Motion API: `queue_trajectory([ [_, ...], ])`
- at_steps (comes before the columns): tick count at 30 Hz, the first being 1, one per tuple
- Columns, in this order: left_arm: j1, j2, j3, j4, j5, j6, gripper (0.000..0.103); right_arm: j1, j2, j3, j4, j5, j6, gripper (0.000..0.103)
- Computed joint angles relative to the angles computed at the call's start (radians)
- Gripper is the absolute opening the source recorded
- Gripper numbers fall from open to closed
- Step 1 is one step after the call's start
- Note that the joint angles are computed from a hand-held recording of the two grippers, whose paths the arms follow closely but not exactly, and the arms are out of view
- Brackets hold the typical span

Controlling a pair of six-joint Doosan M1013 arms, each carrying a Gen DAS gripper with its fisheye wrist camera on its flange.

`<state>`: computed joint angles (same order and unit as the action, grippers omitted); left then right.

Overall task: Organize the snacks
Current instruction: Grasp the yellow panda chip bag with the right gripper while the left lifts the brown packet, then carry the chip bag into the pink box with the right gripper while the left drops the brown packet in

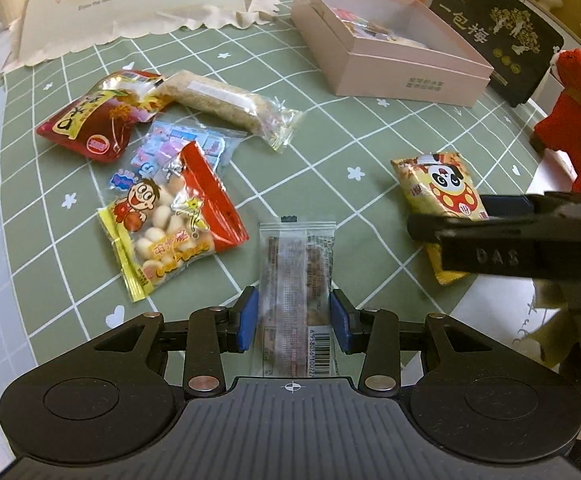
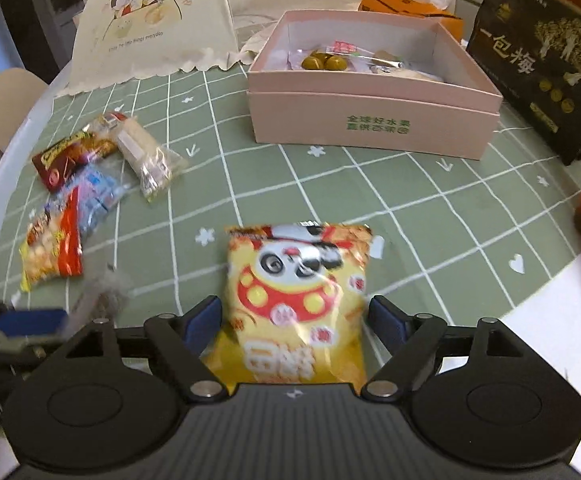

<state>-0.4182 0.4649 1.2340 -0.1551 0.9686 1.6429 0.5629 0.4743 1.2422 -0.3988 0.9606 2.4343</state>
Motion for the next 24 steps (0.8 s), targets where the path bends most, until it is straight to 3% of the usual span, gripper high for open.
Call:
queue_trajectory([
  [7,0.027,-0.006,0.018,-0.100,-0.032,0.008,0.045,0.019,-0.042,0.084,-0.104,-0.038,0.061,0.082],
  [15,-0.004,0.000,0.004,-0.004,-0.021,0.060,0.050,0.004,-0.036,0.071,-0.073,-0.052,-0.019,0.083],
  [17,-0.005,-0.004,0.013,0.000,-0.035,0.071,0.050,-0.004,-0.036,0.064,-0.033,-0.056,-0.058,0.068],
  [24,-0.010,0.001,0.002,0.027,-0.018,0.049,0.046,-0.004,-0.099,0.111,-0.043,-0.143,-0.030,0.067],
])
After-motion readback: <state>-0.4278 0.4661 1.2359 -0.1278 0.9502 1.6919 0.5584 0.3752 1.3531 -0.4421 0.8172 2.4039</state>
